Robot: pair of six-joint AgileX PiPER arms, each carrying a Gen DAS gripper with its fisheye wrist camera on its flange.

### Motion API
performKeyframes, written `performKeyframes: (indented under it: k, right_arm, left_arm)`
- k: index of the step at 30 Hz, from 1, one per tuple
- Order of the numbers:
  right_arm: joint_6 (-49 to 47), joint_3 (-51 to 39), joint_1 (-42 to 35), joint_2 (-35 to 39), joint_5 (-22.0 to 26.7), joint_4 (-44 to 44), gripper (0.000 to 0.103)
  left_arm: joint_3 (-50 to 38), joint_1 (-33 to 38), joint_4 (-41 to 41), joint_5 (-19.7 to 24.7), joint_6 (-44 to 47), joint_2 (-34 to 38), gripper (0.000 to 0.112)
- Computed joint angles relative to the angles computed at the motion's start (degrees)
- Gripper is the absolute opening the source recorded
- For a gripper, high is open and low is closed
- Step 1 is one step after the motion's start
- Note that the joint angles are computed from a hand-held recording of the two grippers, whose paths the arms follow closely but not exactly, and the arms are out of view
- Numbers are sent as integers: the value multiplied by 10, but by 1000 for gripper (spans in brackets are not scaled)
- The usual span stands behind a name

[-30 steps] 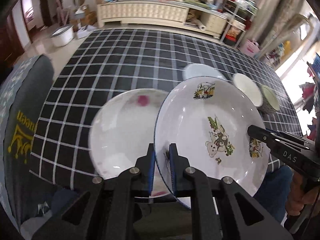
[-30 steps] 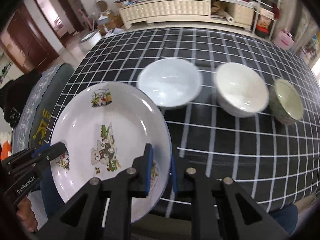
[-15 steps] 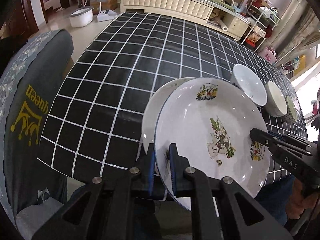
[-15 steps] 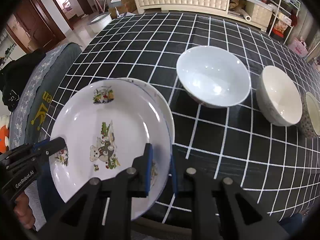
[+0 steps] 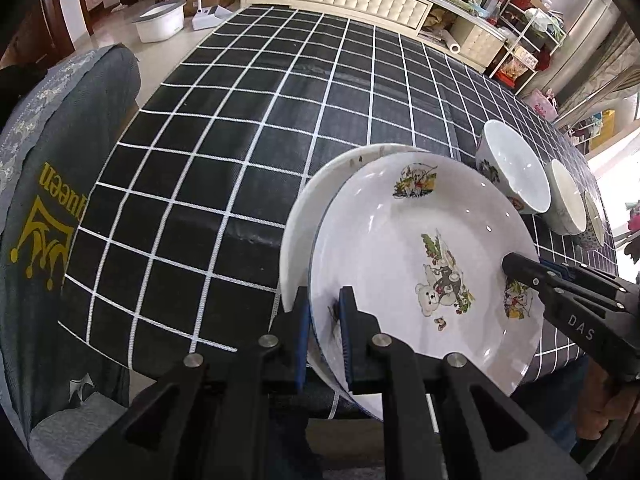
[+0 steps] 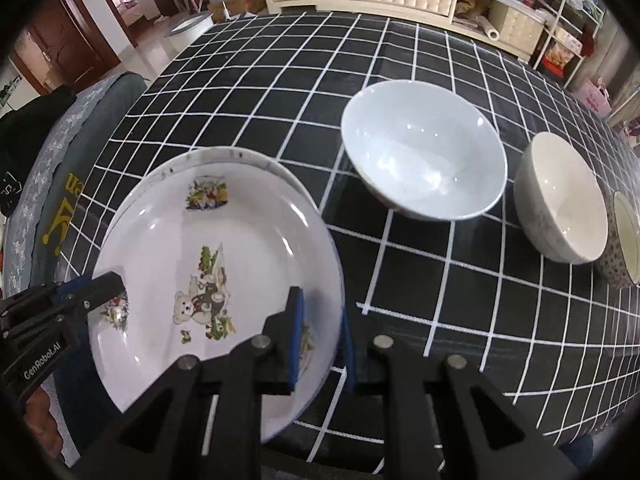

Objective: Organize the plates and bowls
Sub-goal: 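Lift and carry the cartoon-print plate over the plate stack with the left gripper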

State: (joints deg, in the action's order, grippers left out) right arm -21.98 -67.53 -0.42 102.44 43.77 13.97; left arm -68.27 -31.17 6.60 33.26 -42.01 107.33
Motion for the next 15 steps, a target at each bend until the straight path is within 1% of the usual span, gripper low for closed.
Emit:
performKeyframes:
  k: [2,5,12,15]
  right_arm:
    - [5,-2,3,2,0,-6,21]
    - [6,-8,3,8,2,-5,22]
    - [11,-15,8,15,4,-13,23]
    - [17,-7,19,9,-9,-33,23]
  left_arm:
    - [1,0,3,-2,-4,1,12]
    - [3,9,-19,-7,11,-1,12]
    - [9,15,-34,-11,23,-6,12]
    - [11,19,-43,-10,27,-10,12]
